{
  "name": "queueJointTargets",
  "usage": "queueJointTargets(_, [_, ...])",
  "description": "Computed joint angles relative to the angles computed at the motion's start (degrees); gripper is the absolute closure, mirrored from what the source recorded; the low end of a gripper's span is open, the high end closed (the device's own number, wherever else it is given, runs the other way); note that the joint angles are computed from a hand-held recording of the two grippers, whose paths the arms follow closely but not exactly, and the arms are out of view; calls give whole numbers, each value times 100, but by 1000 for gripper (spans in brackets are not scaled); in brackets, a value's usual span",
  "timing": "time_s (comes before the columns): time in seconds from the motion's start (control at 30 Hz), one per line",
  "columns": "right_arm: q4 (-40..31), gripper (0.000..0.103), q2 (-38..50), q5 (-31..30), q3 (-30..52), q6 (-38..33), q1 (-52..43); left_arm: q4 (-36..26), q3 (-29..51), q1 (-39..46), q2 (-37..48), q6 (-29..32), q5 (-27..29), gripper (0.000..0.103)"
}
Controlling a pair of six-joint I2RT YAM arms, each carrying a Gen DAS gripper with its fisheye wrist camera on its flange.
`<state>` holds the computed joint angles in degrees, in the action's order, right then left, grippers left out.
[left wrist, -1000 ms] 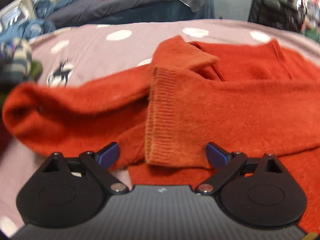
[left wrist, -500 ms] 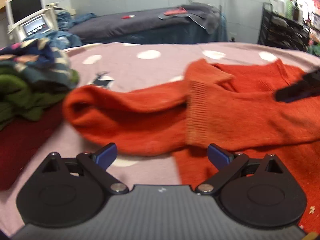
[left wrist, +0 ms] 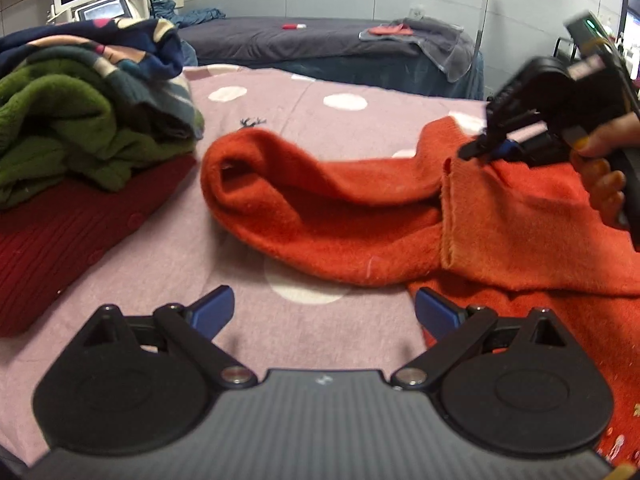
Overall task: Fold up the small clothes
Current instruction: 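Lift the sleeve cuff with the right gripper and lay it across the sweater body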
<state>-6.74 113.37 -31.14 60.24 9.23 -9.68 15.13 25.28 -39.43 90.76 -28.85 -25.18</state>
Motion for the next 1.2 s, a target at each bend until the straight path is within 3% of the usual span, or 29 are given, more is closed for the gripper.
queueJointTargets(0.1, [43, 93, -344, 17, 19, -437, 284, 604, -90, -144, -4, 64, -74, 5])
queueJointTargets(0.23, [10, 94, -939, -826, 293, -142, 468, 1809, -128, -505, 208, 608, -11, 5])
queueJointTargets(0.33, [-258, 94, -1321, -1320, 769, 186, 619, 2568, 187, -528, 766, 1282, 791, 2])
queueJointTargets(0.43, [-586, 94, -1695, -1725, 1168, 329, 530, 2205, 1039, -443, 1534, 1680, 1121, 1])
queueJointTargets(0.57, [-938, 94, -2207, -1840, 1312, -133, 46, 1291, 1925, 25, 2245, 1425, 1352, 1])
queueJointTargets(0.67, [-976, 94, -2345, -1472, 1388, -518, -605, 1495, 1654, 458, 2208, 1299, 1166, 1])
queueJointTargets(0.77, [-1183, 97, -2059, -1150, 1614, -1284, -1344, 1599, 1535, 814, 2149, 2045, 833, 5])
queueJointTargets(0.83, [-1530, 98, -1694, -1052, 1718, -1723, -1741, 1304, 1727, 745, 2147, 2493, 422, 22])
queueJointTargets(0.97, [-1265, 98, -1529, -621, 885, -1997, -2159, 831, 2116, 482, 2207, 2363, 64, 21])
queueJointTargets(1.13, [-843, 98, -1539, -794, 189, -1925, -2506, 496, 2059, 483, 1971, 2092, 484, 21])
queueJointTargets(1.2, [-1029, 98, -1651, -876, 184, -2069, -2634, 422, 1961, 491, 1798, 2227, 756, 21])
